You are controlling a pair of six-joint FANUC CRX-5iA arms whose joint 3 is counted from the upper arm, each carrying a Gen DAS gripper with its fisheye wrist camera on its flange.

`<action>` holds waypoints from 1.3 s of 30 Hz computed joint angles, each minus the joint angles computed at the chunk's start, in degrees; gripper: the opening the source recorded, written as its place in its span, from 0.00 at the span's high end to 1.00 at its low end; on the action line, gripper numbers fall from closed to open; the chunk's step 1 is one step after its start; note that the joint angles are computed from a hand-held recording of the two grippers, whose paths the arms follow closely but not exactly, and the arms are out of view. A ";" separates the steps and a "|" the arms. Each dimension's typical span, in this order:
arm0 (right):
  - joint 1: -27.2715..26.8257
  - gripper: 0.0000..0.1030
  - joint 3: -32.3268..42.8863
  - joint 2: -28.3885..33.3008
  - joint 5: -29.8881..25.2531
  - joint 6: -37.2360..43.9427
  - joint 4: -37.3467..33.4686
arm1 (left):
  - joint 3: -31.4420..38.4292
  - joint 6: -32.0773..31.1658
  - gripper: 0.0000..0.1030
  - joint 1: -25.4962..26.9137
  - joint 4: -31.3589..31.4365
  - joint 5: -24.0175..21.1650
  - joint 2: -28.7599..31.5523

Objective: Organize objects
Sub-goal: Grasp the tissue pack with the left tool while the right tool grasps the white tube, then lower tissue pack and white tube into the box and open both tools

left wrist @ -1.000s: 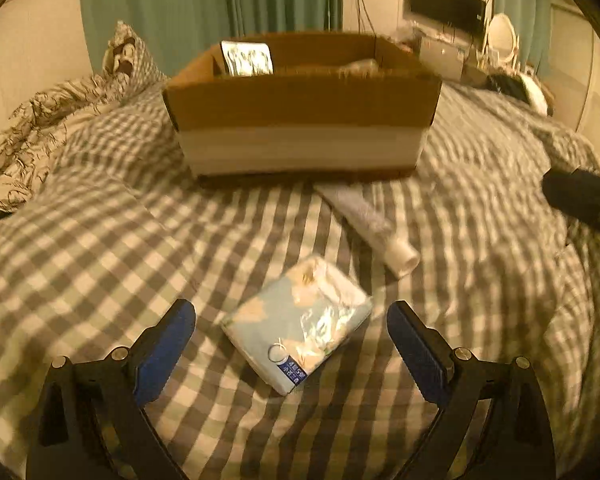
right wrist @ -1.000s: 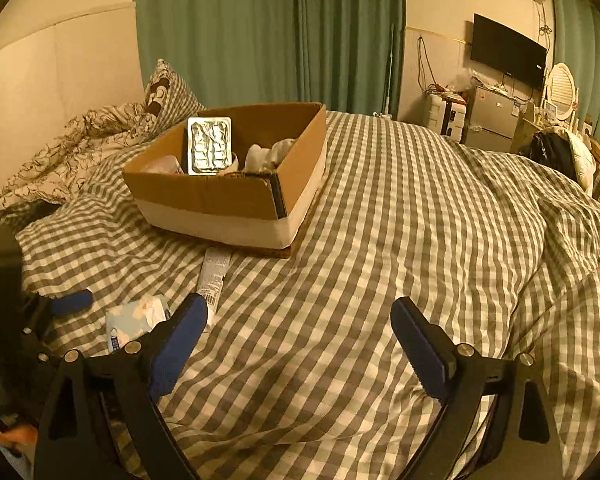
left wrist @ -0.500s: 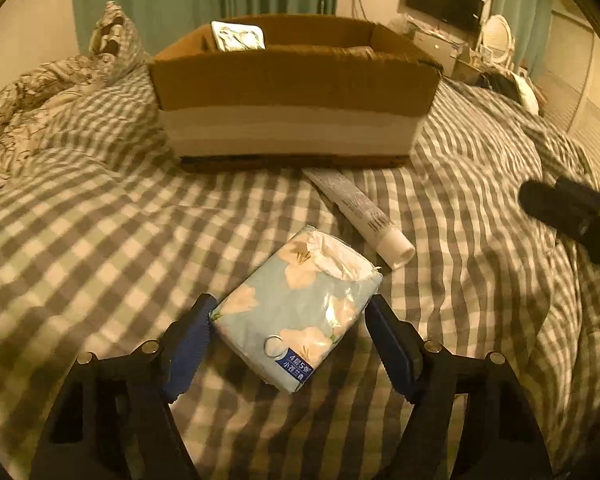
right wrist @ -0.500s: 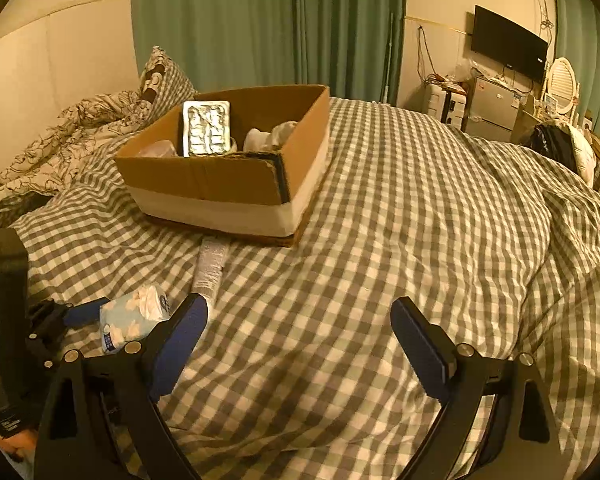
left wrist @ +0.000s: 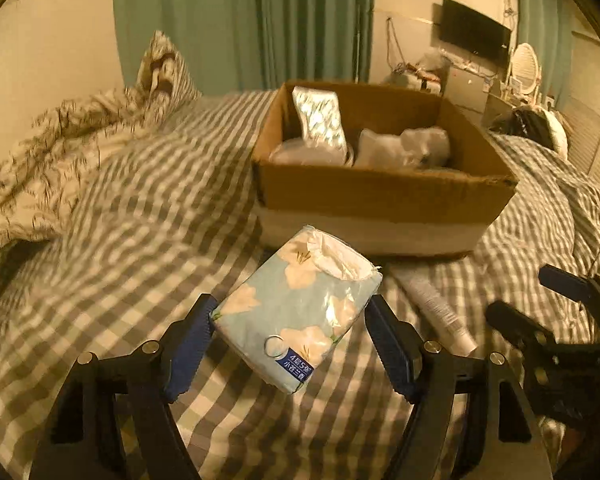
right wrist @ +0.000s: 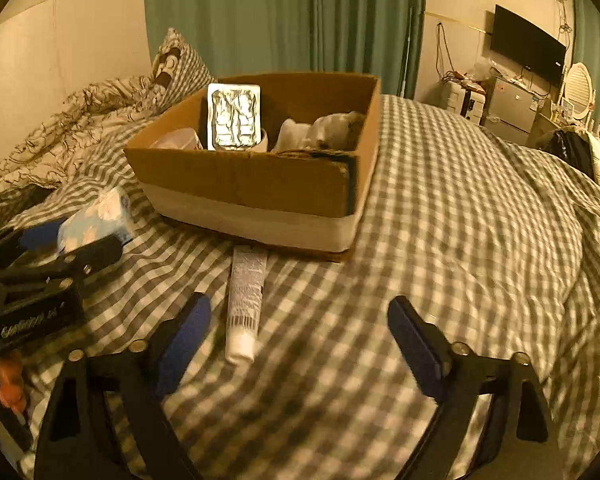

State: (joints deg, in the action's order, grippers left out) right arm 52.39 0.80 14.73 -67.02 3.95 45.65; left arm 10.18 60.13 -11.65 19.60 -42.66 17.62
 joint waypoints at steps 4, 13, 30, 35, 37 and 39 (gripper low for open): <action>-2.50 0.36 3.35 3.02 3.29 2.93 -5.35 | 0.06 -0.36 0.25 0.95 1.04 -1.29 0.76; -4.71 0.75 9.21 8.09 5.06 10.69 -11.88 | -1.08 -1.64 0.25 1.21 1.93 -0.69 0.44; 3.32 0.75 3.03 -0.06 0.28 4.79 -4.49 | -5.74 -0.10 0.25 0.59 0.62 -0.91 -6.28; 5.46 0.75 1.33 -3.81 -0.38 0.58 1.83 | -6.29 -1.16 0.25 0.68 2.76 -1.55 -9.01; 6.37 0.75 1.70 -4.60 -1.81 0.67 4.29 | -4.96 -2.20 0.25 0.84 4.94 -3.72 -9.01; 7.01 0.75 2.51 -4.72 -3.47 1.00 6.44 | -3.92 -3.48 0.25 0.67 6.86 -4.19 -9.03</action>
